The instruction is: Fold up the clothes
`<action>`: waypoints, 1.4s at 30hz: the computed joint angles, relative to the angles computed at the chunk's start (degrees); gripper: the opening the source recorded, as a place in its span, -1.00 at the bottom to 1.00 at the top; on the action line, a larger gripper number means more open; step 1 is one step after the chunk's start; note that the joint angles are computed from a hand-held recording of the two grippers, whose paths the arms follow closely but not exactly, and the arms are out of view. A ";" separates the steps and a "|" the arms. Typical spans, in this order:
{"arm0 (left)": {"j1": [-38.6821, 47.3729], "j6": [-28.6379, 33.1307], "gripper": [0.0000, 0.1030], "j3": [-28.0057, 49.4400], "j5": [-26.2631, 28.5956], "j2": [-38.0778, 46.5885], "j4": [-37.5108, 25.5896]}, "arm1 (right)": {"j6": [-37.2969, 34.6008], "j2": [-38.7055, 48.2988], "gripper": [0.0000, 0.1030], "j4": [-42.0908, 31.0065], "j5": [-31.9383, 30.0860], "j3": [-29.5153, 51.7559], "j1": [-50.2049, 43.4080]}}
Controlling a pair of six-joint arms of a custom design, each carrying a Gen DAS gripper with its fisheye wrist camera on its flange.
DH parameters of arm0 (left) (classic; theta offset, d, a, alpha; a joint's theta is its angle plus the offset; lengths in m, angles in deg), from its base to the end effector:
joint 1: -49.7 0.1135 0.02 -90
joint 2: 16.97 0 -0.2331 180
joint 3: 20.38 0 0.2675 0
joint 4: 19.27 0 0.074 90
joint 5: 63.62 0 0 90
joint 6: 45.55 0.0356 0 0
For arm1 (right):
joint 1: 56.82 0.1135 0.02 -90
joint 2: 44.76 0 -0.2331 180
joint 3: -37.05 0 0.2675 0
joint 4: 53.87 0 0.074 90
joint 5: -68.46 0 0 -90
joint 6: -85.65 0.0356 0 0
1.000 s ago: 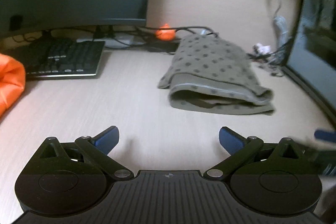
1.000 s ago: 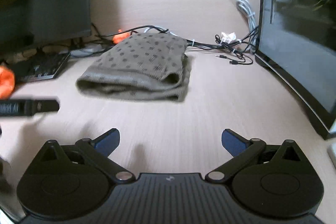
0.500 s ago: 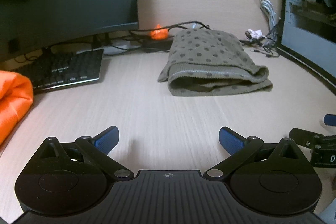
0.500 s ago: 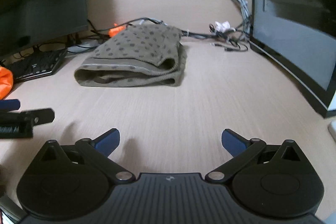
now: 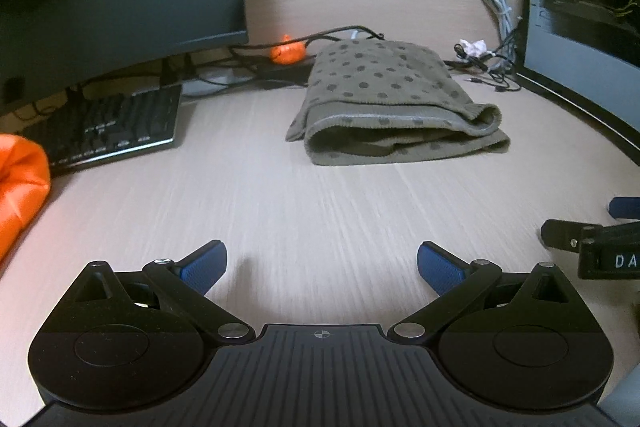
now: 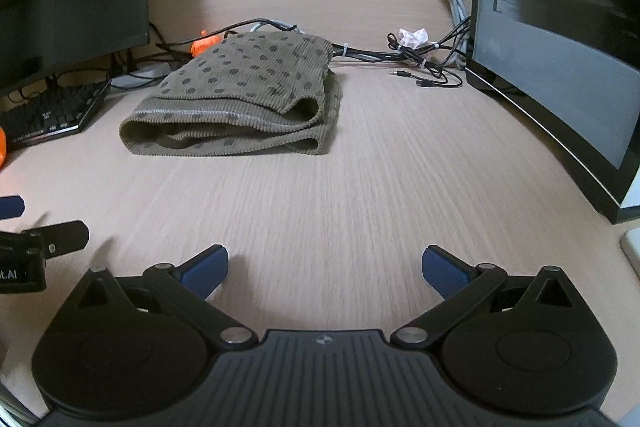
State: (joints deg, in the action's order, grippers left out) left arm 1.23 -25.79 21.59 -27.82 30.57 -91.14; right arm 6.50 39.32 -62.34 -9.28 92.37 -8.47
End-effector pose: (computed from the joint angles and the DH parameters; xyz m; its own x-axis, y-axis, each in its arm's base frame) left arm 0.1207 -0.0928 0.1669 -0.5209 -0.2422 -0.8186 -0.5005 0.8634 0.0630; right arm 0.2164 0.2319 0.1508 -0.5112 -0.2980 -0.8062 -0.5311 0.8470 0.0237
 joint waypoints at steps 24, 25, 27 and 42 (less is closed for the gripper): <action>1.17 5.36 1.00 -1.56 1.60 -2.77 3.35 | -2.15 0.26 1.00 2.40 0.92 -0.73 0.59; 1.14 5.31 1.00 -1.57 1.57 -2.71 3.36 | -2.18 0.23 1.00 2.48 0.99 -0.80 0.65; 0.94 4.84 1.00 -1.50 1.42 -2.37 3.23 | -2.30 0.21 1.00 2.61 1.05 -0.89 0.71; 1.14 3.71 1.00 -0.99 1.30 -1.11 2.56 | -3.20 -0.08 1.00 3.49 0.24 -1.42 0.50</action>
State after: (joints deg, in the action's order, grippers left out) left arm 2.38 -22.08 20.60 -26.53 29.47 -88.59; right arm 3.30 39.24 -58.85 -9.04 90.95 -7.97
